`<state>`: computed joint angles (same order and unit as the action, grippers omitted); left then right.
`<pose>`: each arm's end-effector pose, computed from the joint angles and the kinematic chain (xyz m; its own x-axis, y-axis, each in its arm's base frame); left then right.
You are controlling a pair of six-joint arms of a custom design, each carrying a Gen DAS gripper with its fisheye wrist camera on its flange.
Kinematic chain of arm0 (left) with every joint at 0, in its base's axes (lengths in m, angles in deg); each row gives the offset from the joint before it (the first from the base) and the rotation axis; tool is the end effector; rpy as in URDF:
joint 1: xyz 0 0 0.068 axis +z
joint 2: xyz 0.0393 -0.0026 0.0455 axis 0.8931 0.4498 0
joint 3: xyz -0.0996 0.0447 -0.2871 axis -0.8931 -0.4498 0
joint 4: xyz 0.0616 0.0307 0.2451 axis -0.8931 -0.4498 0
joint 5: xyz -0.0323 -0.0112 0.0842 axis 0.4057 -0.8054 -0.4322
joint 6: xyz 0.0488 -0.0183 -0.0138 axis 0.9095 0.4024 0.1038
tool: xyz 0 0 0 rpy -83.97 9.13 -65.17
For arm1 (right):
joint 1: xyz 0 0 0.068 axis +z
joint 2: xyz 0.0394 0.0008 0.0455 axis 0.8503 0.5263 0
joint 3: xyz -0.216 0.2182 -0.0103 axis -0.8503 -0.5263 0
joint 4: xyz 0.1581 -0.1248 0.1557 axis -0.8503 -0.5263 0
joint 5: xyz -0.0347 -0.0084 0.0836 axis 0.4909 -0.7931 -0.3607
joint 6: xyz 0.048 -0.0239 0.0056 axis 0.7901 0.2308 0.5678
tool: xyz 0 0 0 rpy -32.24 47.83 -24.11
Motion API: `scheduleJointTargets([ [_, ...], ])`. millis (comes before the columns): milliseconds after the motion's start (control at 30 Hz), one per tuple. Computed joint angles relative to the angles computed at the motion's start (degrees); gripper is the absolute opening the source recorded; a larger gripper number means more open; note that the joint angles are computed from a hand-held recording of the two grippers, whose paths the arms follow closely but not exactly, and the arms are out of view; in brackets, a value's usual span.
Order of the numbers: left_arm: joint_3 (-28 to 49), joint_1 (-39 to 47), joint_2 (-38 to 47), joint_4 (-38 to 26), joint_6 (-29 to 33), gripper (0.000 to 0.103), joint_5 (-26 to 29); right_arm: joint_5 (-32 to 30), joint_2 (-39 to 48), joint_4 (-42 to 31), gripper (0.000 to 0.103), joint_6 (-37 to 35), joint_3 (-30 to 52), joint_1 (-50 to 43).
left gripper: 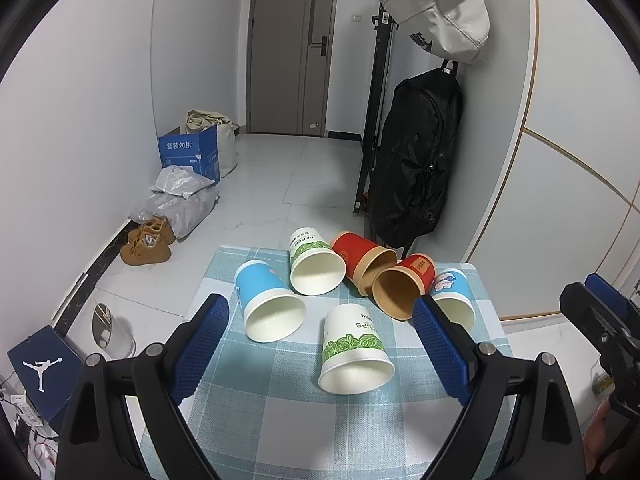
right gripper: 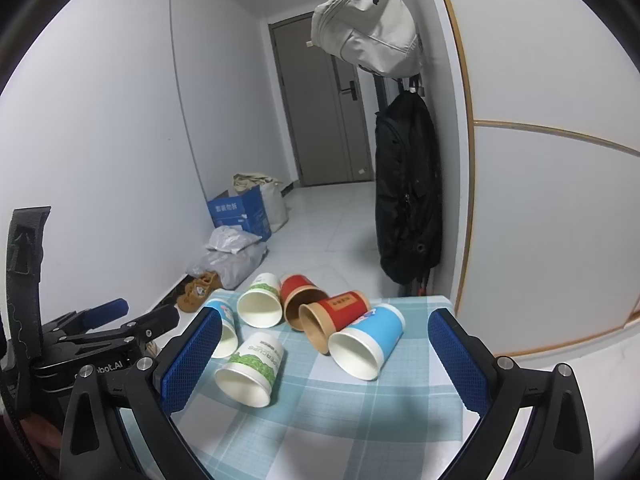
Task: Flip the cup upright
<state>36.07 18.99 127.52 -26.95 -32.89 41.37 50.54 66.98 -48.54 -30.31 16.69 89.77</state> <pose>0.1225 -0.0862 0.2678 -0.5566 -0.2458 -0.7936 -0.2863 0.9535 -0.0946 0.1948 0.1208 0.2840 -0.4972 -0.1436 -0.8557 -0.4840 0.8644 0.1362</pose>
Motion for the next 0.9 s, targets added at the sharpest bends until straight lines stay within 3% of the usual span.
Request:
scheduleJointTargets([
  [667, 0.36, 3.68, 1.52, -0.67, 0.65, 0.091, 3.66, -0.4, -0.57, -0.11, 0.103, -0.31, -0.1, -0.16],
  [900, -0.68, 6.72, 1.06, 1.18, 1.81, 0.091, 9.22, -0.26, -0.88, -0.49, 0.103, -1.08, 0.0, 0.33],
])
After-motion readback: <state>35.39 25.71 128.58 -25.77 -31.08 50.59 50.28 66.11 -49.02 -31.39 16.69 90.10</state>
